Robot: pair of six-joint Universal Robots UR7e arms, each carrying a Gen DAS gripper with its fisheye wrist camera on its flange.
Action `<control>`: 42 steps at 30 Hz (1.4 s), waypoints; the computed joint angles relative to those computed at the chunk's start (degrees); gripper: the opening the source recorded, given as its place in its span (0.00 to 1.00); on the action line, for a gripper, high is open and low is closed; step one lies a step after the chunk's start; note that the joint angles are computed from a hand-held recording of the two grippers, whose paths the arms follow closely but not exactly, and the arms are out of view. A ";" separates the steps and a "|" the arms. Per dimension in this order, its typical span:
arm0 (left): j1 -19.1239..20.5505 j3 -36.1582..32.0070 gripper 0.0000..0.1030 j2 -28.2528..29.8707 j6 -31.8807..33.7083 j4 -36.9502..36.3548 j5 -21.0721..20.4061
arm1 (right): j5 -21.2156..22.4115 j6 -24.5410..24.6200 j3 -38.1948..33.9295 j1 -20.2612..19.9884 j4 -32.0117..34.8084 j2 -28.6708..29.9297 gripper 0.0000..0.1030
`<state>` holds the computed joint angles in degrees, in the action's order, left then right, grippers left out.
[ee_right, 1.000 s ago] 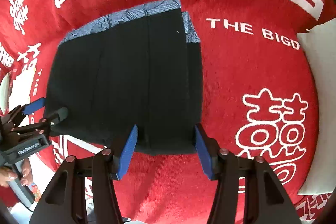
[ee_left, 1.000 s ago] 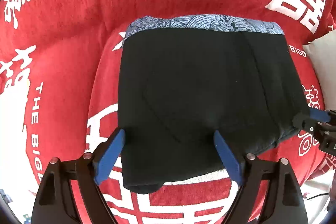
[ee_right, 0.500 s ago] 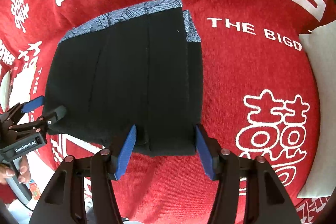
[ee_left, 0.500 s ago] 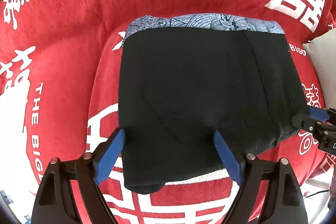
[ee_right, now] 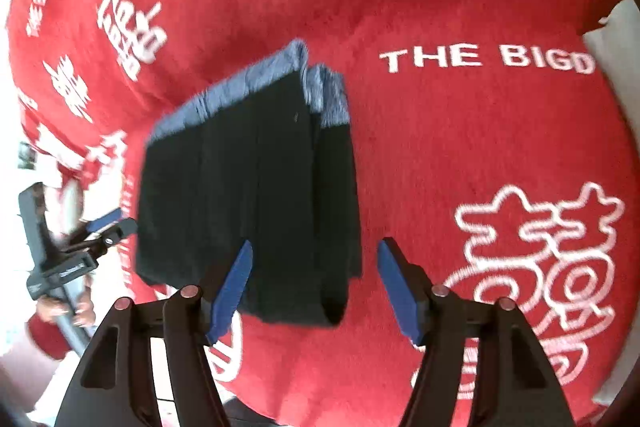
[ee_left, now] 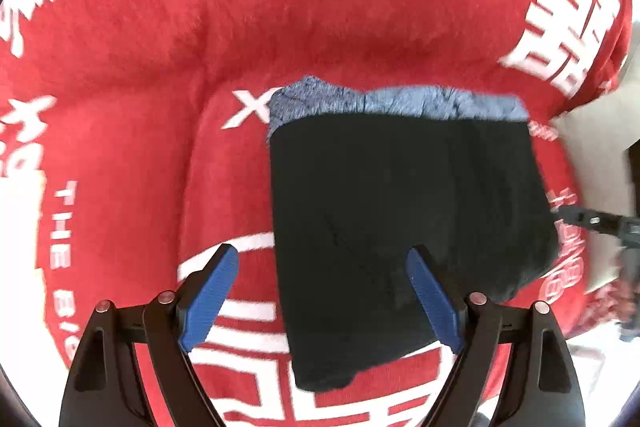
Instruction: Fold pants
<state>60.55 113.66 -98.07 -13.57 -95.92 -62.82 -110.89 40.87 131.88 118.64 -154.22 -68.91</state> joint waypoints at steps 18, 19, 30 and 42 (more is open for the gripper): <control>14.50 -6.19 0.84 11.42 9.33 -3.34 -19.47 | 26.29 -18.90 6.01 -19.90 -17.32 5.55 0.72; 14.52 -6.10 0.84 11.64 9.49 -3.46 -19.81 | 26.97 -19.45 5.60 -20.12 -17.79 6.24 0.72; 9.92 -1.52 0.65 8.36 8.78 -8.08 -16.02 | 27.30 -16.22 2.22 -17.58 -17.51 8.82 0.42; 5.45 -2.36 0.58 1.36 6.36 0.16 -18.72 | 28.86 -9.47 5.77 -12.61 -18.46 3.84 0.40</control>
<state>66.01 111.30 -96.71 -7.20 -95.76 -81.55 -82.02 31.40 137.66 106.03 -172.67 -65.07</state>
